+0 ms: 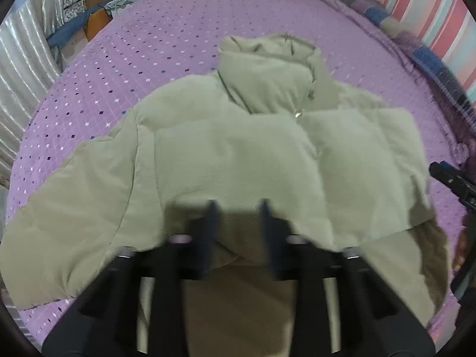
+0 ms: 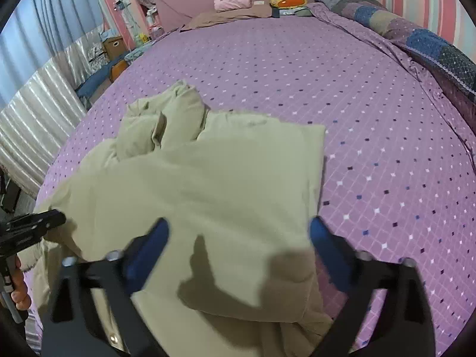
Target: Fold large clothes
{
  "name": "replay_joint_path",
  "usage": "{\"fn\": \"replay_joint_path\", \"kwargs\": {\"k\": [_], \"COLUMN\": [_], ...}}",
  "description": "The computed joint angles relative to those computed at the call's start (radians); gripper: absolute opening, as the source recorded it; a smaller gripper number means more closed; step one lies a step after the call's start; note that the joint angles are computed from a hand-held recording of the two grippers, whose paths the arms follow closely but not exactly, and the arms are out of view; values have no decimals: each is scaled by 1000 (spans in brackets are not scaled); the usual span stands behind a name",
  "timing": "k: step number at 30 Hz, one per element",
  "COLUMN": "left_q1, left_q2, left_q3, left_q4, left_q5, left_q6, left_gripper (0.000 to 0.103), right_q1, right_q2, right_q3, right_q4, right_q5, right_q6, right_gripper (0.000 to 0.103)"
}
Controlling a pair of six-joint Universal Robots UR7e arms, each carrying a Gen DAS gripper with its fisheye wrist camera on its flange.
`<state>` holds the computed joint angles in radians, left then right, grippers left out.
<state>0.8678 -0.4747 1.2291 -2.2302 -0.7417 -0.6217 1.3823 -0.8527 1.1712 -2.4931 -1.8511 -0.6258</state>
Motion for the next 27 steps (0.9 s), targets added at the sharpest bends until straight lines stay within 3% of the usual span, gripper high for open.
{"fn": "replay_joint_path", "kwargs": {"k": [1, 2, 3, 6, 10, 17, 25, 27], "left_q1": [4, 10, 20, 35, 52, 85, 83, 69], "left_q2": [9, 10, 7, 1, 26, 57, 35, 14], "left_q3": [-9, -11, -8, 6, -22, -77, -37, -7], "left_q4": [14, 21, 19, 13, 61, 79, 52, 52], "left_q5": [11, 8, -7, -10, -21, -57, -50, -40], "left_q6": [-16, -31, -47, -64, -62, -42, -42, -59], "left_gripper": [8, 4, 0, 0, 1, 1, 2, 2], "right_q1": [-1, -2, -8, -13, -3, -19, -11, -12], "right_q2": [6, 13, 24, 35, 75, 154, 149, 115], "right_q3": [-2, -8, -23, -18, -24, -174, -165, -126], "right_q4": [6, 19, 50, 43, 6, 144, 141, 137], "right_q5": [-15, -25, -29, -45, -131, -122, -136, -107], "right_q6": [-2, 4, 19, 10, -66, 17, 18, 16], "right_gripper": [53, 30, 19, 15, 12, 4, 4, 14]}}
